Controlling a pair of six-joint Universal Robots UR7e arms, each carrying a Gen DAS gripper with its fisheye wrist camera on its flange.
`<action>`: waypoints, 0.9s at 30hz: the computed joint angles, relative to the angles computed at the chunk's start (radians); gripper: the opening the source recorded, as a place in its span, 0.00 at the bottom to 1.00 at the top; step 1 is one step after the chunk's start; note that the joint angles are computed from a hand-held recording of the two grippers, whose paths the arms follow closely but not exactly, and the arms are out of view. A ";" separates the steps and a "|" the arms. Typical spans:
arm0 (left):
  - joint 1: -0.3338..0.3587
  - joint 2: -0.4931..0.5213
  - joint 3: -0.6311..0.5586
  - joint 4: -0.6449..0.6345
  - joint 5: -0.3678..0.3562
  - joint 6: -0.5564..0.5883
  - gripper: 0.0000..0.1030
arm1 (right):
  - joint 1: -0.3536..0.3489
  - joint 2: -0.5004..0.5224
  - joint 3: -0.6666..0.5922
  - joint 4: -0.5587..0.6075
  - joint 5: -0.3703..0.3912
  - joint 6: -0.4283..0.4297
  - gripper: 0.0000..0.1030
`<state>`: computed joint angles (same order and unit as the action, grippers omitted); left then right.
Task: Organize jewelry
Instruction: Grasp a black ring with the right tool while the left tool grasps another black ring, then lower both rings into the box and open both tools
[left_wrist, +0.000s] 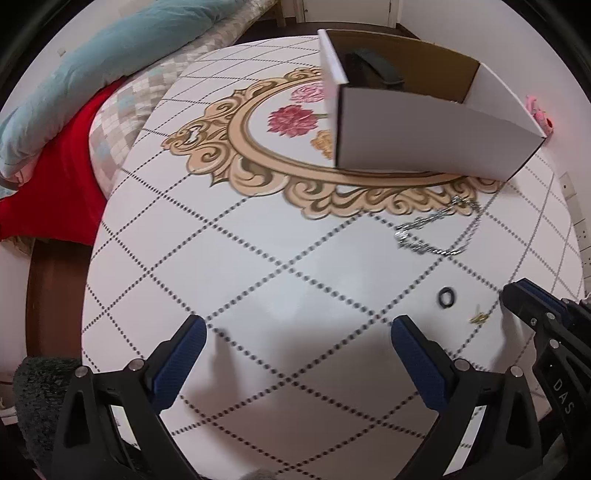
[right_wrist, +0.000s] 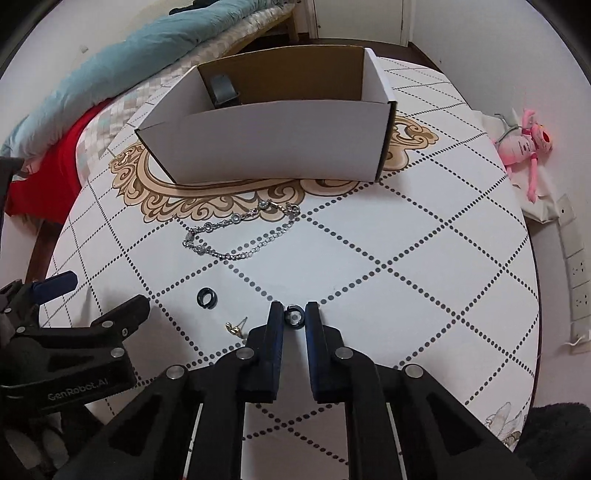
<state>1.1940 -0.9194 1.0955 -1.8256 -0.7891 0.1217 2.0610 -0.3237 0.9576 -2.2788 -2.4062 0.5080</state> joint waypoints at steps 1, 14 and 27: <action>-0.001 0.003 -0.006 0.003 -0.007 -0.003 0.99 | -0.001 -0.012 0.015 -0.008 -0.002 0.009 0.12; -0.032 0.004 0.050 -0.035 -0.143 0.087 0.59 | -0.015 -0.102 0.131 -0.080 -0.034 0.094 0.11; -0.049 -0.011 0.109 -0.112 -0.151 0.178 0.10 | -0.015 -0.107 0.146 -0.108 -0.042 0.103 0.11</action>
